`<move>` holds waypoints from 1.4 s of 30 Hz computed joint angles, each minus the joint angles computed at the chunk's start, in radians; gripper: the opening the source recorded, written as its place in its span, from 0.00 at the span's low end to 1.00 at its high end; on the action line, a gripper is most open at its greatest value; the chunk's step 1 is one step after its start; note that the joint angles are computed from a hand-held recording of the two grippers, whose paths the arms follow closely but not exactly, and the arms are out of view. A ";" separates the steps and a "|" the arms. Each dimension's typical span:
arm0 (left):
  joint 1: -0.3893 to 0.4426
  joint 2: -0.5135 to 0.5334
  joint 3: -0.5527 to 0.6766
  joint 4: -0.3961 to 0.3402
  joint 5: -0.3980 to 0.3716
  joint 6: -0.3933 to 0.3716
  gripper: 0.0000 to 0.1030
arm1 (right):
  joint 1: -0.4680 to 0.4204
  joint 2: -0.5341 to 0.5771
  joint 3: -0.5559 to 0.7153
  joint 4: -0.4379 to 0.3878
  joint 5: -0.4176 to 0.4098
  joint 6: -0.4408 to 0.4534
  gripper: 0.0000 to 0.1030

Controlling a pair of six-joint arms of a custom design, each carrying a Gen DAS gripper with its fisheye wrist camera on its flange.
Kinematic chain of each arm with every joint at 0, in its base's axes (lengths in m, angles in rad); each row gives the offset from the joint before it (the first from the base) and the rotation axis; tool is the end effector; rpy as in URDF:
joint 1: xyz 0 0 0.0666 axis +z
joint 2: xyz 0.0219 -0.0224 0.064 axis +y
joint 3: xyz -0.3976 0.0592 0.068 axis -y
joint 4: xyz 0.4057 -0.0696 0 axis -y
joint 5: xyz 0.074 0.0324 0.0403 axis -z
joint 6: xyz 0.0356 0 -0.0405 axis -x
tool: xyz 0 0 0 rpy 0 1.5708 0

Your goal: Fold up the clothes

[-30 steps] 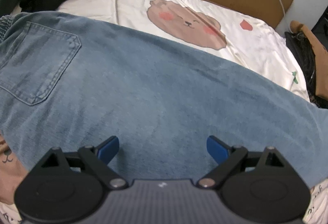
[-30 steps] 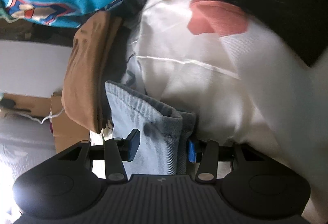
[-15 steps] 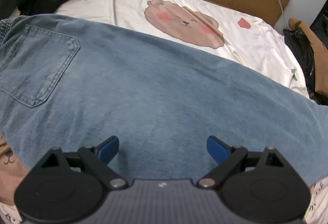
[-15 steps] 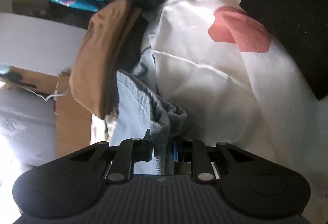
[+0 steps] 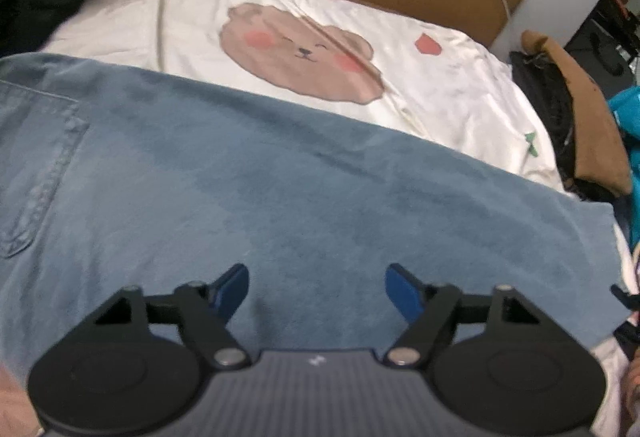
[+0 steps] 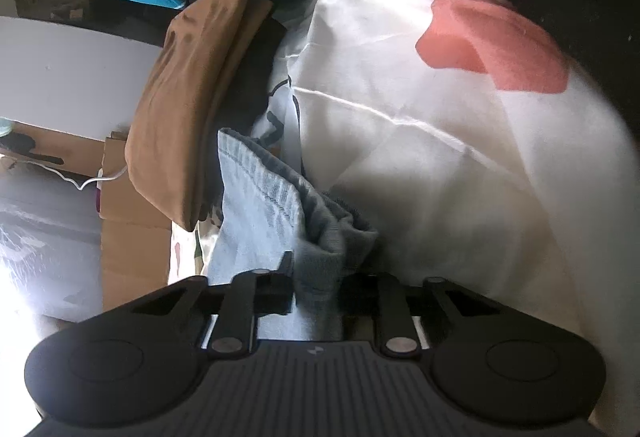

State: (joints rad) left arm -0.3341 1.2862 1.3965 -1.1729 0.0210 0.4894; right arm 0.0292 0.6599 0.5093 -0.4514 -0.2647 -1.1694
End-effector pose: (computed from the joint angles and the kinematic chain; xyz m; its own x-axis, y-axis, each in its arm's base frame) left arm 0.4077 -0.1427 0.4801 -0.8871 -0.1896 -0.4209 -0.0901 0.9653 -0.2449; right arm 0.2394 0.0159 0.3057 -0.4455 0.8758 -0.1856 0.4258 0.3897 0.8166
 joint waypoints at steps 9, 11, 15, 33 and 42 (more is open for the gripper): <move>0.027 0.022 0.048 -0.154 0.194 -0.080 0.39 | -0.002 0.042 0.052 -0.052 -0.002 0.051 0.17; 0.021 0.023 0.050 -0.182 0.219 -0.087 0.37 | 0.003 0.059 0.055 -0.050 0.002 0.055 0.20; 0.008 0.024 0.044 -0.212 0.245 -0.090 0.31 | 0.010 0.079 0.047 -0.016 0.003 0.040 0.25; -0.028 0.020 0.052 -0.259 0.155 -0.069 0.33 | -0.158 0.140 0.103 -0.017 -0.350 0.250 0.36; -0.036 0.040 0.077 -0.284 0.131 -0.079 0.39 | -0.237 0.246 0.186 -0.146 -0.452 0.470 0.49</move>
